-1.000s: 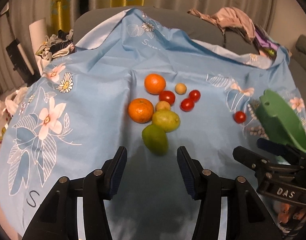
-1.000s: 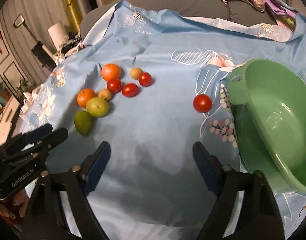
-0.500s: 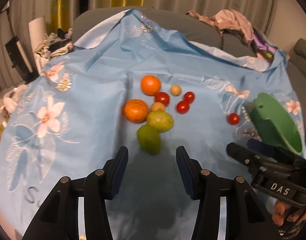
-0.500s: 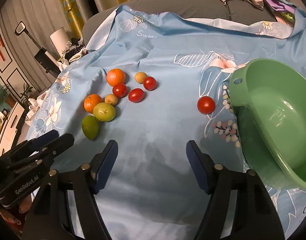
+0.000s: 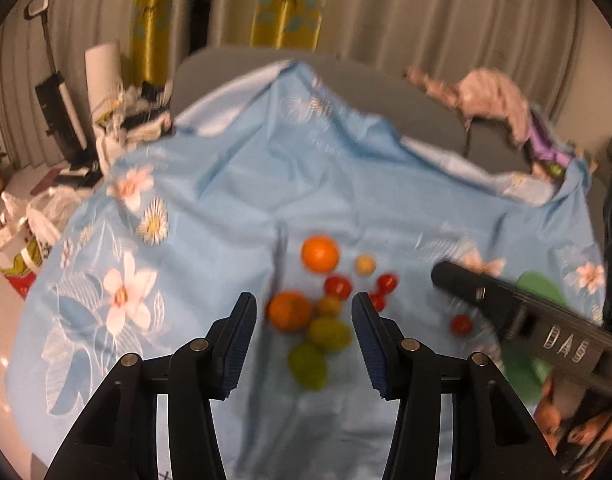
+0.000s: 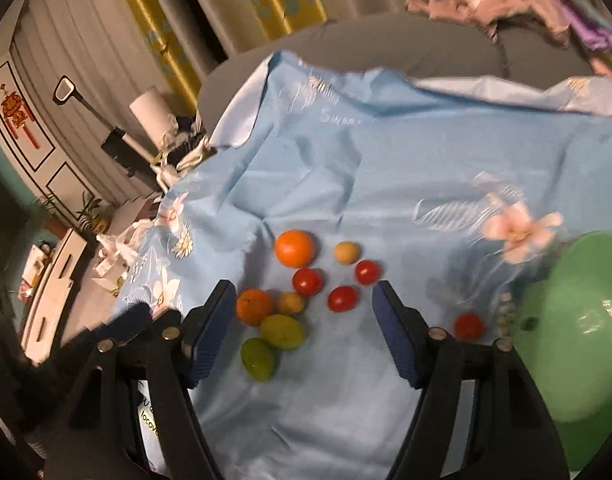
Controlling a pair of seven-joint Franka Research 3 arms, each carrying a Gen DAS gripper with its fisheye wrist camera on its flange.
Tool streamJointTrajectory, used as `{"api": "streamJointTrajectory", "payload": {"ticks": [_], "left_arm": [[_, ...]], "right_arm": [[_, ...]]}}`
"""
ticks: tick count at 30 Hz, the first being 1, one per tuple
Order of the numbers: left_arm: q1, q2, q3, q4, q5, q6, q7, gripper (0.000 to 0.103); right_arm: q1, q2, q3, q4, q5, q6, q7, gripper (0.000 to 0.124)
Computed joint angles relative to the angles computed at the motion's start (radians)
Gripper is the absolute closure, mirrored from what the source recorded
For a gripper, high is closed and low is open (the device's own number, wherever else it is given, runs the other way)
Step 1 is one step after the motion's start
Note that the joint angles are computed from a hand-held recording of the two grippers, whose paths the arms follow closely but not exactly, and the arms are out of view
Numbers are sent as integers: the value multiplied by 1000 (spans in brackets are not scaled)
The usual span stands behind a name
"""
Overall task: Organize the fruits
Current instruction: 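Grasp the green lime with the left tool while the right tool grasps the yellow lemon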
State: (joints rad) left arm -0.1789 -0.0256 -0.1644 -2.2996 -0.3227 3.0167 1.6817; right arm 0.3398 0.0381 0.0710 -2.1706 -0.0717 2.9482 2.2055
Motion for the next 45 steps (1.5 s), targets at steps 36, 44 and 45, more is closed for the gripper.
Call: {"api": "streamJointTrajectory", "payload": {"ticks": [36, 44, 45], "left_arm": [[96, 130, -105, 60, 2, -137, -37, 68], [74, 88, -94, 38, -129, -109, 74, 68], [71, 91, -91, 43, -141, -110, 84, 69]], "right_arm": [[56, 227, 5, 162, 369, -121, -355, 79], [101, 80, -69, -6, 142, -11, -89, 79], [108, 55, -84, -31, 67, -5, -17, 79]]}}
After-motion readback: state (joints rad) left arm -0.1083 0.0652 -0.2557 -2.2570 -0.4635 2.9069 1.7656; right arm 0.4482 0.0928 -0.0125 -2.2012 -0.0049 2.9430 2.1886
